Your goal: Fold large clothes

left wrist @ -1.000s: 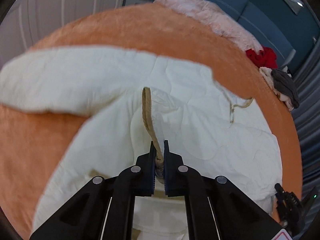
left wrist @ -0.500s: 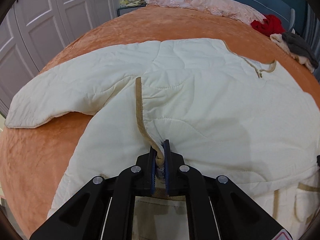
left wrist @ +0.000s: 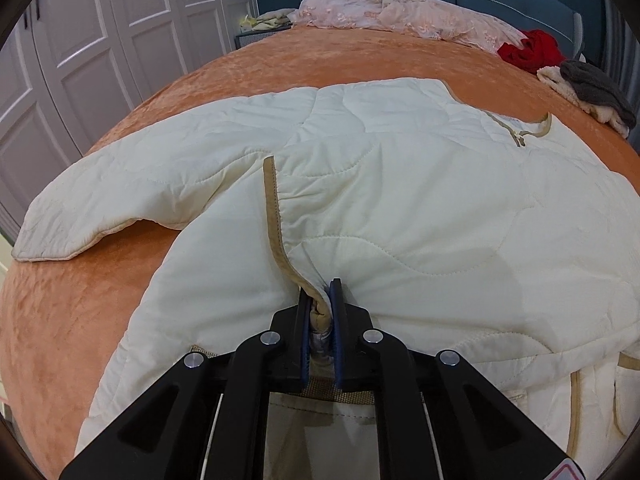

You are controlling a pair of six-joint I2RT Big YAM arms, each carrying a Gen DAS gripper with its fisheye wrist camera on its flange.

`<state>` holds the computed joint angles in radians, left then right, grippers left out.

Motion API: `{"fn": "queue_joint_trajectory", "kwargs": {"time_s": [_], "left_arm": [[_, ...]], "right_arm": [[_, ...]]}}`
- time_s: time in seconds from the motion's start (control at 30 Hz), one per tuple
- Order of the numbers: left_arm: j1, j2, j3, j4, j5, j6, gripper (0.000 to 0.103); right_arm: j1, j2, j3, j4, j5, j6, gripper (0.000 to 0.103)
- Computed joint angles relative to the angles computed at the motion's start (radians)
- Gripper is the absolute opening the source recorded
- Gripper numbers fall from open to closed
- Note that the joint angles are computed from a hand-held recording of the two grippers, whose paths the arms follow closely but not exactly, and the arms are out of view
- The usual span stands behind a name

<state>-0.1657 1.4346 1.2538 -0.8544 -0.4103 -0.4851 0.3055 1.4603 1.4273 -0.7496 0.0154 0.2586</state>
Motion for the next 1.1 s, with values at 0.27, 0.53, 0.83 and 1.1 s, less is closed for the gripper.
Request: {"fn": "queue_joint_trajectory", "kwargs": {"time_s": [0.27, 0.53, 0.83, 1.1], "left_arm": [[0.005, -0.017, -0.024, 0.032, 0.020, -0.007, 0.009], [0.001, -0.021, -0.040, 0.053, 0.012, -0.005, 0.009], [0.050, -0.078, -0.087, 0.118, 0.145, -0.039, 0.014], [0.360, -0.299, -0.181, 0.091, 0.441, -0.176, 0.025]], "right_arm": [[0.154, 0.182, 0.157, -0.034, -0.020, -0.091, 0.023], [0.189, 0.222, 0.115, -0.003, 0.019, -0.108, 0.023], [0.209, 0.222, 0.083, 0.062, 0.088, -0.134, 0.023], [0.213, 0.221, 0.078, 0.073, 0.097, -0.133, 0.023]]}}
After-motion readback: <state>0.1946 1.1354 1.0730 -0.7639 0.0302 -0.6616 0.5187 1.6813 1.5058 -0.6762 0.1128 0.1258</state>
